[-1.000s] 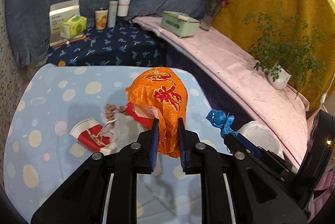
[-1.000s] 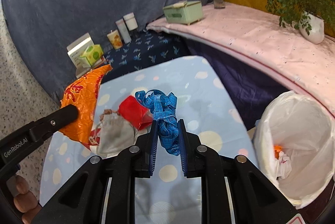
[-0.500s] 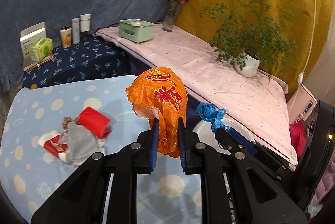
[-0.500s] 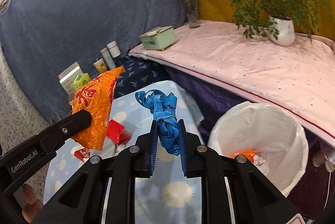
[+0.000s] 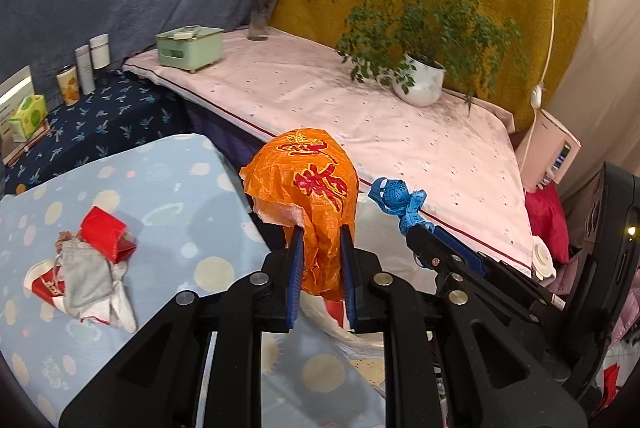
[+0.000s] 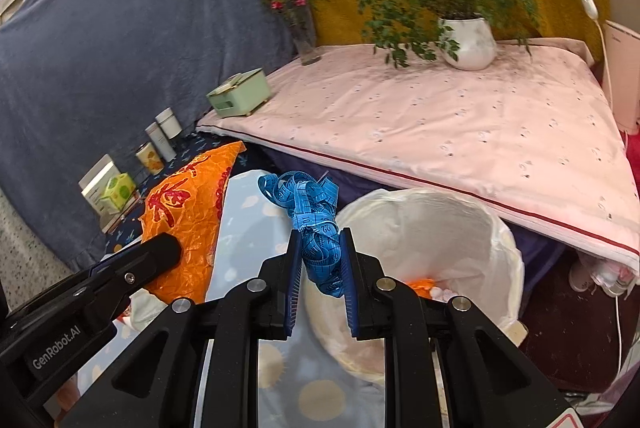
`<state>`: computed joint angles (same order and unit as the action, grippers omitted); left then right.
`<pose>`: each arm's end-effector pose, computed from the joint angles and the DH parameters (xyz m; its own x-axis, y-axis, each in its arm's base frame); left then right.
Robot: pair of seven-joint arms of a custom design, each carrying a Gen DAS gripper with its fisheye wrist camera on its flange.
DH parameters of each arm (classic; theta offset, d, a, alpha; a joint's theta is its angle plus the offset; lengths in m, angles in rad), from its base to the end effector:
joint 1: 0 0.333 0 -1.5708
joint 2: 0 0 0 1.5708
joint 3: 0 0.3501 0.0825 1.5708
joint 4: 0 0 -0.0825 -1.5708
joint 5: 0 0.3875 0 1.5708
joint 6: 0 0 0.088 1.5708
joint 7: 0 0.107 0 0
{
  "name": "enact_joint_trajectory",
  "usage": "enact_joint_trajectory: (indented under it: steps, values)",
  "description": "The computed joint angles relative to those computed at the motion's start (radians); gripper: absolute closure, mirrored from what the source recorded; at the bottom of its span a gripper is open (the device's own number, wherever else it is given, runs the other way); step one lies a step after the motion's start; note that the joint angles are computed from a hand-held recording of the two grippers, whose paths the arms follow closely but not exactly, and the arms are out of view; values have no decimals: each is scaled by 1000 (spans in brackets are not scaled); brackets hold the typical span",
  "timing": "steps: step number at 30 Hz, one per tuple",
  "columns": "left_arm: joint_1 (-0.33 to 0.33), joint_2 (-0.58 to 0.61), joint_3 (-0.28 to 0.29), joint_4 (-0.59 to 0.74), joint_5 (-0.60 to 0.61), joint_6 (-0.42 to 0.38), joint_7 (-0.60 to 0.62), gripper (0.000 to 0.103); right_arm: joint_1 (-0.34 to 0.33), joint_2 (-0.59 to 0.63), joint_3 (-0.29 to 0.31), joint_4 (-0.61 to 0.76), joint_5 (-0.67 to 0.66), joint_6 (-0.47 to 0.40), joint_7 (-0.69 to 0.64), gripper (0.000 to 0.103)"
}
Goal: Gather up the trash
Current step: 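Carry bag and ribbon over the white bin and open both grippers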
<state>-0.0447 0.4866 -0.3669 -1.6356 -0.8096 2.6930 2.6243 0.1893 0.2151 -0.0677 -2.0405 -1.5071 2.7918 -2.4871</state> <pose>0.6986 -0.2281 0.4350 -0.7126 -0.6774 0.1826 -0.5529 0.3821 -0.7405 0.6003 0.1215 0.3955 -0.5328 -0.7812 -0.3254 -0.3885 0.5674 -0.7260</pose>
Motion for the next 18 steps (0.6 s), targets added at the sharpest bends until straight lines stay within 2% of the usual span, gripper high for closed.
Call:
enact_joint_trajectory:
  steps: [8,18]
  values:
    - [-46,34,13,25,73,-55,-55,86,-29,-27,-7,-75,-31,7,77,85]
    - [-73,73,13,56,142,-84,-103,83,-64,-30,-4,-113,-61,23,137,85]
